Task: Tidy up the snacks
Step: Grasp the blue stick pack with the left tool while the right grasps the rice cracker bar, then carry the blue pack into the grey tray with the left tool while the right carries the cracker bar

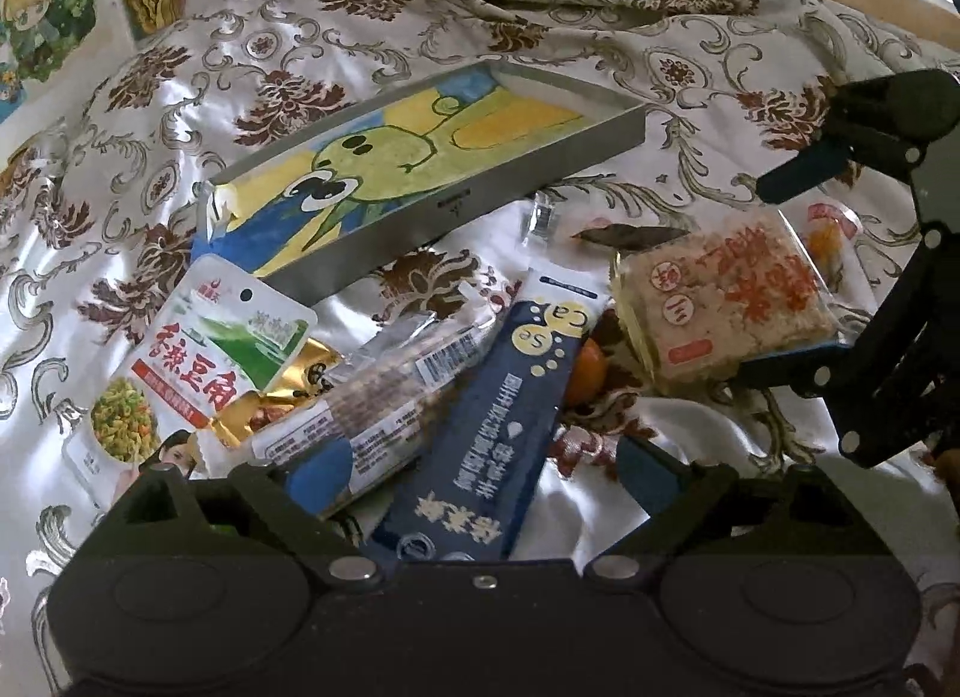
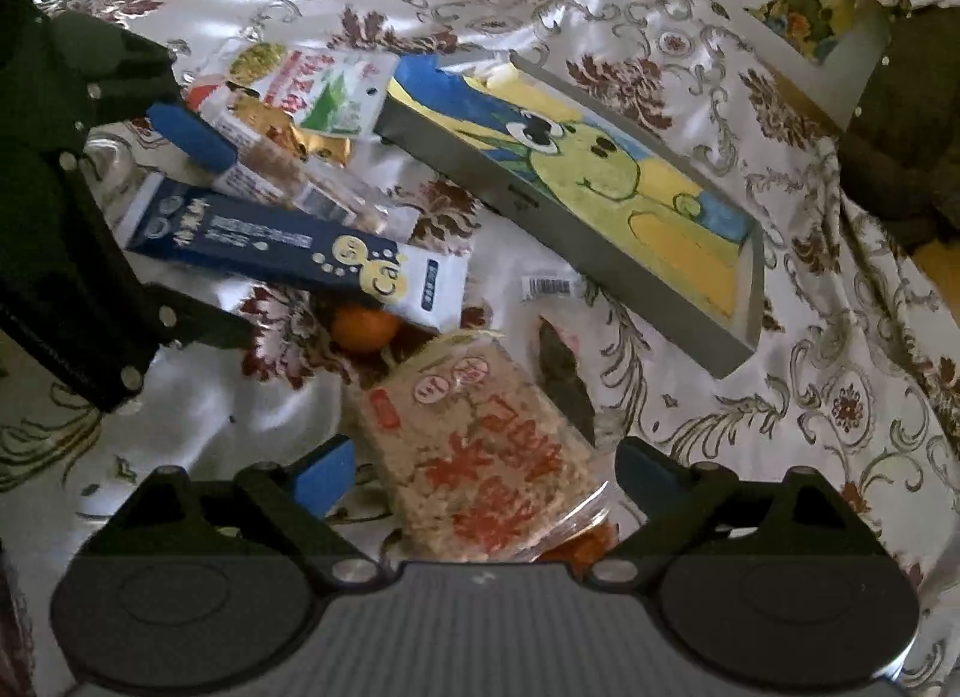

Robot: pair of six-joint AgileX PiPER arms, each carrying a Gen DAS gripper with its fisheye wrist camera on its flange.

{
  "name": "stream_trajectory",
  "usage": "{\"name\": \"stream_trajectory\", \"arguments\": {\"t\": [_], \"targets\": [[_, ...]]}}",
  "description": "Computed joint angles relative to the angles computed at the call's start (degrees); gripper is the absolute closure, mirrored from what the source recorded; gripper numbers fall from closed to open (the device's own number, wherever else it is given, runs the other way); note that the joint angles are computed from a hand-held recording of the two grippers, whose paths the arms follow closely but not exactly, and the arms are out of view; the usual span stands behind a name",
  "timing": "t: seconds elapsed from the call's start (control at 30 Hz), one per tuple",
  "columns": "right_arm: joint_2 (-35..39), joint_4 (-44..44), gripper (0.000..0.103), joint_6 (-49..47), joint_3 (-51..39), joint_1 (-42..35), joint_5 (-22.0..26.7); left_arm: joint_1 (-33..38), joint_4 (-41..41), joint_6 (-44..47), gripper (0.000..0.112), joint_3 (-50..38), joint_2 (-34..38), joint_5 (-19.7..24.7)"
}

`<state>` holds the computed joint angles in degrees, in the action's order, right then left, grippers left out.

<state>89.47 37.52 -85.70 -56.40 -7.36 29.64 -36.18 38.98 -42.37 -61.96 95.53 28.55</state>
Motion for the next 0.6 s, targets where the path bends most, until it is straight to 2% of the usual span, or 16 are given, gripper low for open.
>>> {"name": "stream_trajectory", "arguments": {"t": [0.1,0.2,0.27,0.33,0.5,0.6], "targets": [[0.7,-0.6,0.007,0.6,-0.1,0.4,-0.9,-0.1,0.9,-1.3,0.020,0.2,0.0,-0.2],[0.8,-2.8,0.007,1.1,1.2,2.0,-4.6,-1.9,4.4,-3.0,0.034,0.1,0.5,1.8],[0.7,-3.0,0.007,0.6,2.0,2.6,-5.9,-1.6,0.8,1.4,0.060,-0.7,1.1,1.8],[0.9,-2.5,0.007,0.1,2.0,2.6,-6.3,-0.9,-4.0,4.4,0.063,-1.5,1.7,2.0],[1.5,-3.9,0.009,0.7,2.3,3.3,-7.4,-1.6,-1.8,1.7,0.066,-0.9,1.5,1.8],[0.8,0.1,0.013,-4.3,3.5,3.0,-8.1,-1.8,-1.2,-0.5,0.069,-0.5,1.1,1.7]]}}
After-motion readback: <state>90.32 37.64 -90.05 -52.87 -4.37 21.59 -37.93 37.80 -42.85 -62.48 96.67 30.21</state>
